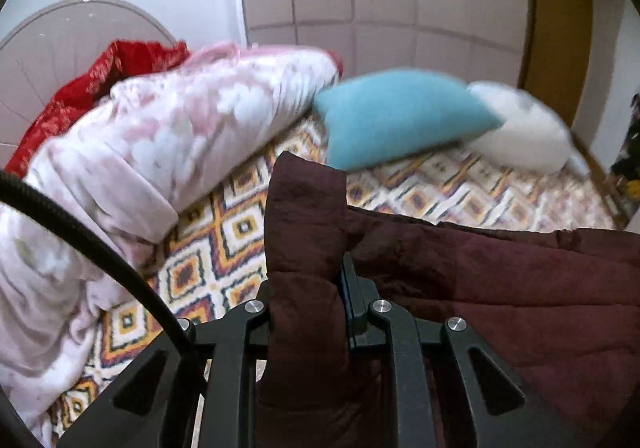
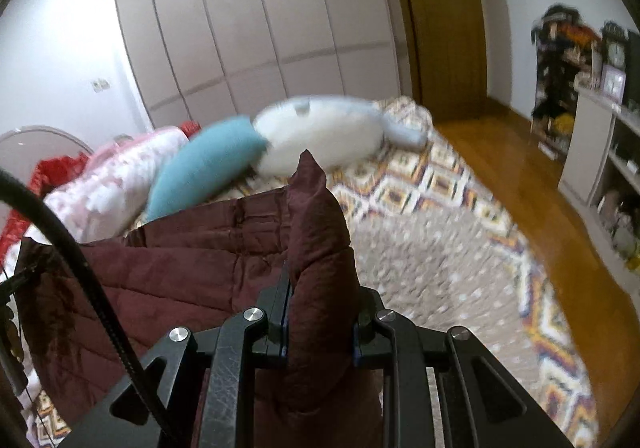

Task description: Fold large clothes

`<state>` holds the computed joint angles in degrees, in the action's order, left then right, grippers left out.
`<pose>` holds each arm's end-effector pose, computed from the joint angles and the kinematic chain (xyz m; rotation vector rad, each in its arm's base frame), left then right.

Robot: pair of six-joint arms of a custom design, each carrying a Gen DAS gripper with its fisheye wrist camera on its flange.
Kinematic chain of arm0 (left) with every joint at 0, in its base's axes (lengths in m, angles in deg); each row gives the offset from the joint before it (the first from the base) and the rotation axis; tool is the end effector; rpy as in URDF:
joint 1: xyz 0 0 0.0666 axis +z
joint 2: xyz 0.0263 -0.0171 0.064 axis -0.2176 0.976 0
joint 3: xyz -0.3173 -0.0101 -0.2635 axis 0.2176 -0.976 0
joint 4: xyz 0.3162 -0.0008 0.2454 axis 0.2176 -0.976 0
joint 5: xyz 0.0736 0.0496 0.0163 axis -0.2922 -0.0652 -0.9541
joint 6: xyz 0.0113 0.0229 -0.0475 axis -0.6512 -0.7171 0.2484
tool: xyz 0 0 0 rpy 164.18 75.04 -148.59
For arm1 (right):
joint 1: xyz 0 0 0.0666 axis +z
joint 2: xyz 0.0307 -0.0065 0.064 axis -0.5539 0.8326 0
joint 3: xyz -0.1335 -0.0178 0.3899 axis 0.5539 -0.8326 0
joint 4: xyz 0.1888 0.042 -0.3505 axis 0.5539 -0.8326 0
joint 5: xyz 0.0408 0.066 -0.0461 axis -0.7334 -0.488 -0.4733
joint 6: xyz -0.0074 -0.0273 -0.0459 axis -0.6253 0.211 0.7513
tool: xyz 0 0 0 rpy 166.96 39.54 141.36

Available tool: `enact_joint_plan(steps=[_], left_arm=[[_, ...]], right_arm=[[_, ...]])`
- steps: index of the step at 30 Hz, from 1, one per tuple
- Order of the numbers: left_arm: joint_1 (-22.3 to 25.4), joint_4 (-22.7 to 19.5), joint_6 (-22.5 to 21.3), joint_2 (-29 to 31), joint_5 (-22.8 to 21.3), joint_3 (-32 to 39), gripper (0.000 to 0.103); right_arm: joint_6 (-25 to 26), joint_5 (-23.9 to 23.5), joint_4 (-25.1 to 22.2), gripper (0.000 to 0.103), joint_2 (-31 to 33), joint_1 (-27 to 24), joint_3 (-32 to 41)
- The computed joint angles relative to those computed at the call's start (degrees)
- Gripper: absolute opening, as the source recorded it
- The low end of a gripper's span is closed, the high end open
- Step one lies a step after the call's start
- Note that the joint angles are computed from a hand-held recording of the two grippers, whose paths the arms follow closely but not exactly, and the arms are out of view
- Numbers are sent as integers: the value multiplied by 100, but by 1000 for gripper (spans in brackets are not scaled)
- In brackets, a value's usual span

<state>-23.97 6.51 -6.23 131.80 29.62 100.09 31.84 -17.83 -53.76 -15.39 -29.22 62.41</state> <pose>0.4956 -0.0976 0.5111 0.2009 2.3033 -0.0101 0.2682 0.0117 0.5102 0.5700 2.1328 0.0452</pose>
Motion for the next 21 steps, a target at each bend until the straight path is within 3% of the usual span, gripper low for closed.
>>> enact_joint_plan(steps=[5,10,14,15,18,20,21], left_arm=[[-76,531,-95,648,-307,-208,25],[-5,834,76,1051,-142,-377,41],[109,855,396,1294,77,-333,57],[155,814,504,1325,168,-306,60],[334,780,827,1293,661,-332,65],[412,725,957,1226,833,-350,67],[440,700,951,1141,858,-376,67]], right_arm=[[-102,-435,720,23,527,-515,-613],[-231,-833,1317,27,848,-778,-1109],[-570,-1094,1738,41,1014,-982,-1338],[-689,-1270,1833,44,1029,-1090,-1390],[-1166,-1915,2140,67,945,-1476,-1661],[-1620,-2630,2525,72,805,-1866,-1954],[-1703,-2768,2513,72,753,-1944,-1971]])
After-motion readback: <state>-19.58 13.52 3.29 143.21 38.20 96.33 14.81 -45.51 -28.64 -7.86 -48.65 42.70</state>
